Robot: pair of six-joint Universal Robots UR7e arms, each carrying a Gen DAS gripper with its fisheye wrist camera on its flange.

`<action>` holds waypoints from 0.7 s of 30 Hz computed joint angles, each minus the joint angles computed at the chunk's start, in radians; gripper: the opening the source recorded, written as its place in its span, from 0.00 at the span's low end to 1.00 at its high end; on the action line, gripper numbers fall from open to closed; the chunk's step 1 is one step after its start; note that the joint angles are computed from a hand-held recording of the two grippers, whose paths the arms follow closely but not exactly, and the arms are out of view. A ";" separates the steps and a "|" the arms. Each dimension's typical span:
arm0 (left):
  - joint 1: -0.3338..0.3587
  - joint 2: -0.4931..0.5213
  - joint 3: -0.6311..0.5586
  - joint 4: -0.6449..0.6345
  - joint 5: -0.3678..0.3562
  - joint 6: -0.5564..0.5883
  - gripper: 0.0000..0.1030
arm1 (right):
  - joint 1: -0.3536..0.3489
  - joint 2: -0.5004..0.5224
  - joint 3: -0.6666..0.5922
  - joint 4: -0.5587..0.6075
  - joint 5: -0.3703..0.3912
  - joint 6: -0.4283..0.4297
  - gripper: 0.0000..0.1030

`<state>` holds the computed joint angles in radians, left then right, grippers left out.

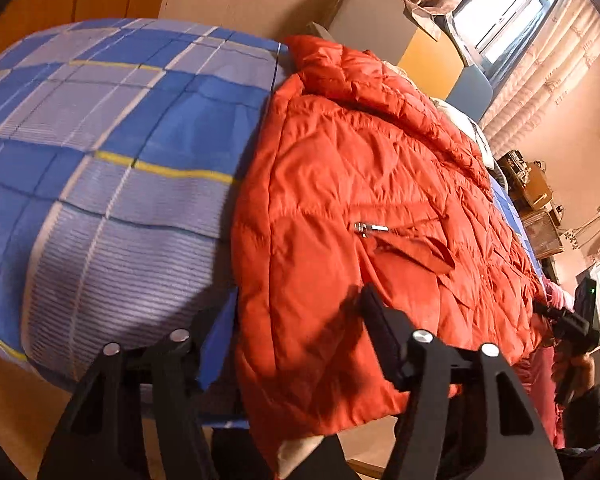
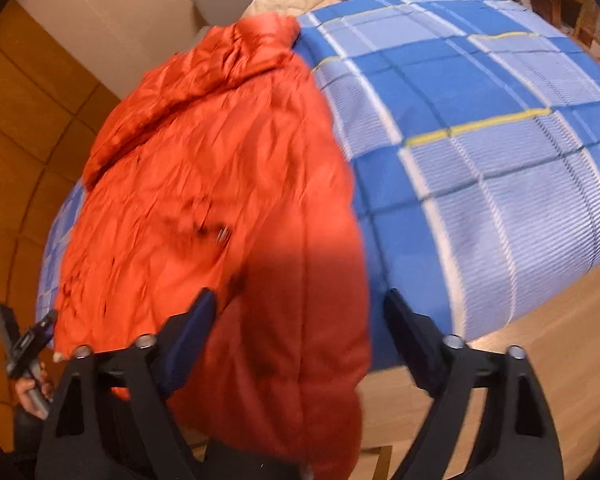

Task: Fold large clothes

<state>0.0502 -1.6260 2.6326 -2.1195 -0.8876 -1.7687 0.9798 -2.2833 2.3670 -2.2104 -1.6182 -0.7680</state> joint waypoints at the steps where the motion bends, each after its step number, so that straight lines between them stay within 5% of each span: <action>1: -0.003 0.000 0.005 -0.010 -0.003 -0.004 0.48 | -0.002 -0.006 0.003 0.009 0.006 -0.002 0.61; 2: -0.005 0.003 0.007 -0.014 -0.005 -0.007 0.45 | -0.010 -0.014 0.008 0.021 0.021 -0.009 0.55; 4: -0.012 0.000 0.012 -0.016 -0.008 -0.012 0.24 | -0.005 -0.027 0.019 0.024 0.026 -0.021 0.45; 7: -0.039 -0.021 0.015 0.010 -0.002 -0.031 0.11 | 0.009 -0.053 0.030 0.031 0.027 -0.052 0.28; 13: -0.130 -0.061 0.002 0.122 -0.039 -0.099 0.07 | -0.032 -0.131 0.016 0.121 0.037 -0.155 0.20; 21: -0.338 -0.140 0.010 0.266 -0.182 -0.282 0.07 | -0.262 -0.355 -0.005 0.401 0.109 -0.426 0.17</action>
<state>-0.2880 -1.7662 2.6424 -1.8533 -1.0698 -2.0509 0.7176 -2.6385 2.3621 -1.8092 -1.5090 -1.1938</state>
